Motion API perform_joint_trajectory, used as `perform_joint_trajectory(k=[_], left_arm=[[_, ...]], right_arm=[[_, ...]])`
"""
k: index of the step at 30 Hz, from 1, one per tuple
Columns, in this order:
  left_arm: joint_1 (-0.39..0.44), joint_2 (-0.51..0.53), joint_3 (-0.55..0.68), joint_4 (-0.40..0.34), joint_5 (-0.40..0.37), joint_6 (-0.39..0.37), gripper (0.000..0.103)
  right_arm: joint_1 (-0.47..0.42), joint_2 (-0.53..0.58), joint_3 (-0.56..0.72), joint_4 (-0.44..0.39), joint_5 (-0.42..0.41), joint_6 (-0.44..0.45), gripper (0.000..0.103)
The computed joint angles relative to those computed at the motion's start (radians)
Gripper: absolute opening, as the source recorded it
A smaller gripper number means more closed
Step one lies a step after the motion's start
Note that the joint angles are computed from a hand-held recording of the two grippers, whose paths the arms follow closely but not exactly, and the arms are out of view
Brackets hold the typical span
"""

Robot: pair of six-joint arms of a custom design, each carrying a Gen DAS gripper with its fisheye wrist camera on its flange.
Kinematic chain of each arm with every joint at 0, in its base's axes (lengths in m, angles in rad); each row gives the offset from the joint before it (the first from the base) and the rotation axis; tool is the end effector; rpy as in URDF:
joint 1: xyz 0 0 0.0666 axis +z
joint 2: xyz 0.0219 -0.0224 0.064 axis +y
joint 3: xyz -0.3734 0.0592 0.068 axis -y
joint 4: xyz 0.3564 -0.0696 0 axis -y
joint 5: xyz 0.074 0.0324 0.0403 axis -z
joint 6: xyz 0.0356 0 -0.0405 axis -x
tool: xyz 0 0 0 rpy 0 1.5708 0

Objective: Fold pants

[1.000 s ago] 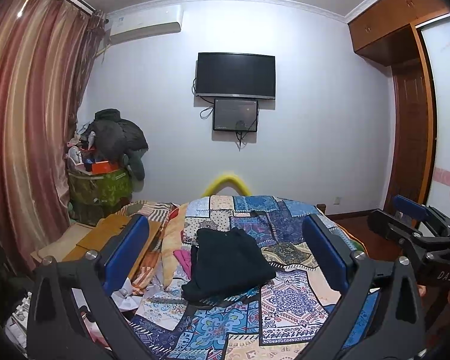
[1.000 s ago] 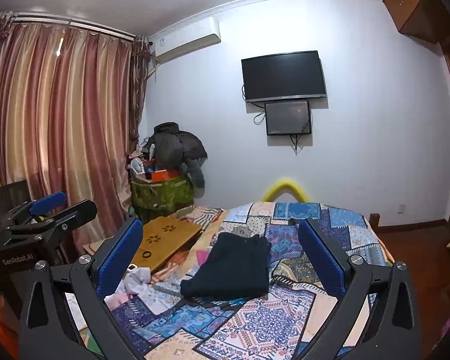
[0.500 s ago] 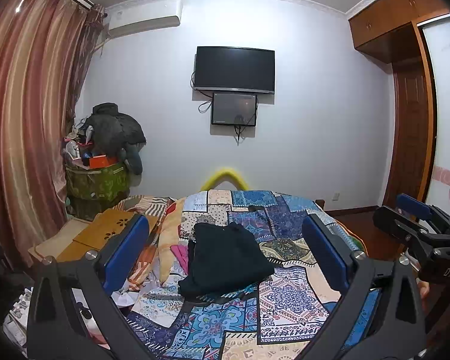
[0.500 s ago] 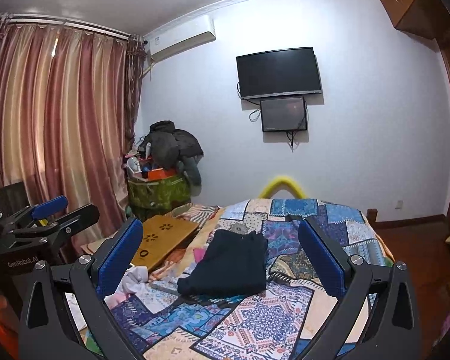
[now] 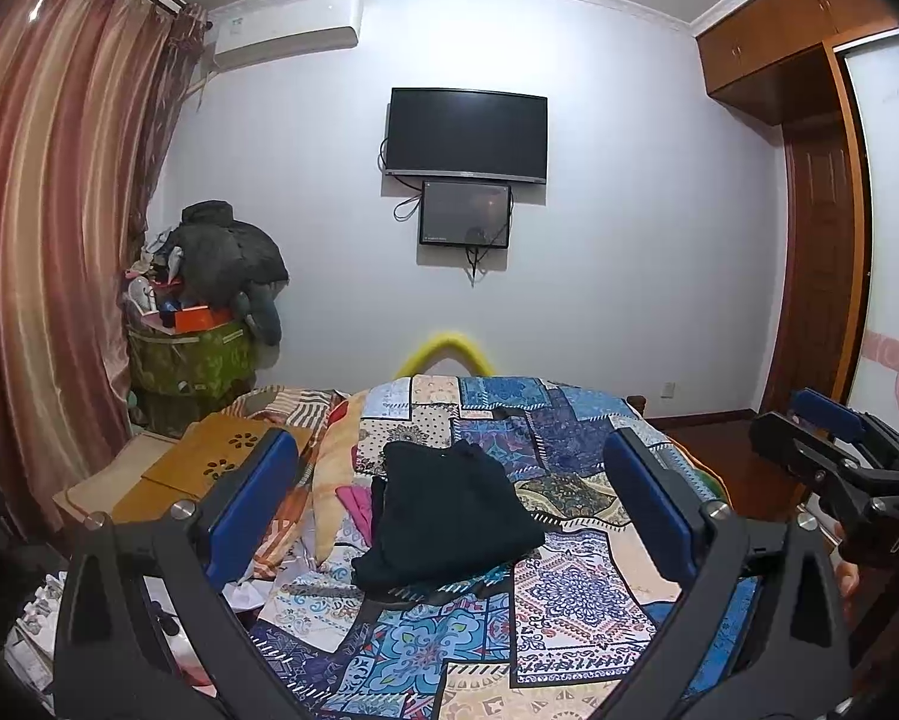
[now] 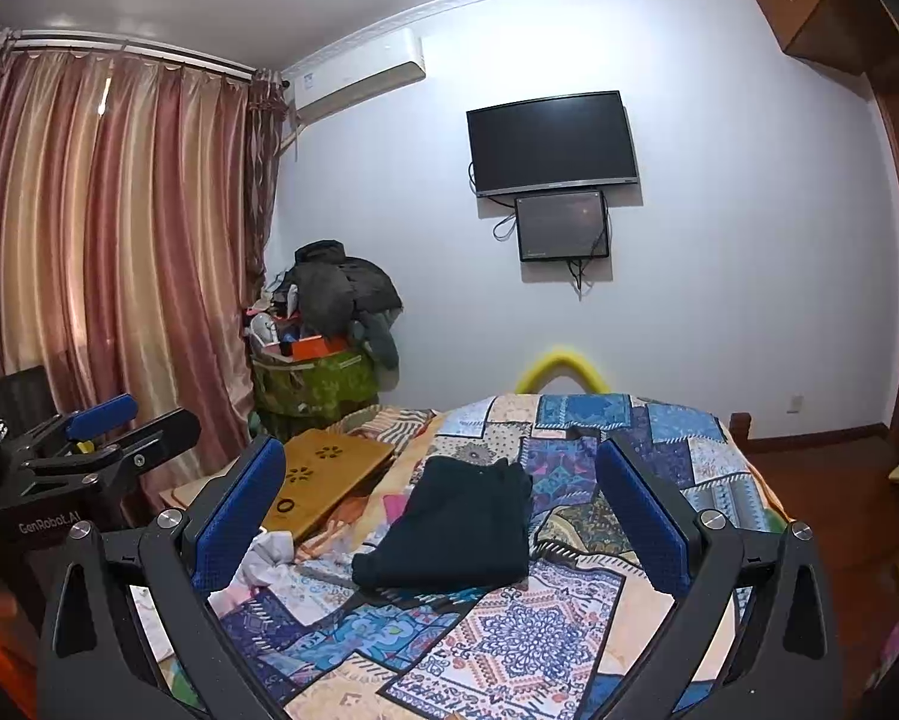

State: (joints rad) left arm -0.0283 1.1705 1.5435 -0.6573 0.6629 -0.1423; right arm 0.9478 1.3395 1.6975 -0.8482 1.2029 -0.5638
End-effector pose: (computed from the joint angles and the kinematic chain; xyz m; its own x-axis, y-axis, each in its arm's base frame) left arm 0.3680 -0.0327 0.6020 -0.1906 0.1172 -0.9746 0.6463 0.7623 -0.0347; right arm 0.2681 0.3156 0.5935 -0.1316 0.1462 -0.9805 0.3059 0.9468 0.1002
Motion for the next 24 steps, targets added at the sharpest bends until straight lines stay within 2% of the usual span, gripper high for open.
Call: perform_joint_trajectory(k=[24], left_arm=[[-0.007,0.0,-0.009,0.011,0.006,-0.003,0.103]], right_arm=[[0.003,-0.005,-0.003,-0.008,0.01,-0.02,0.103]])
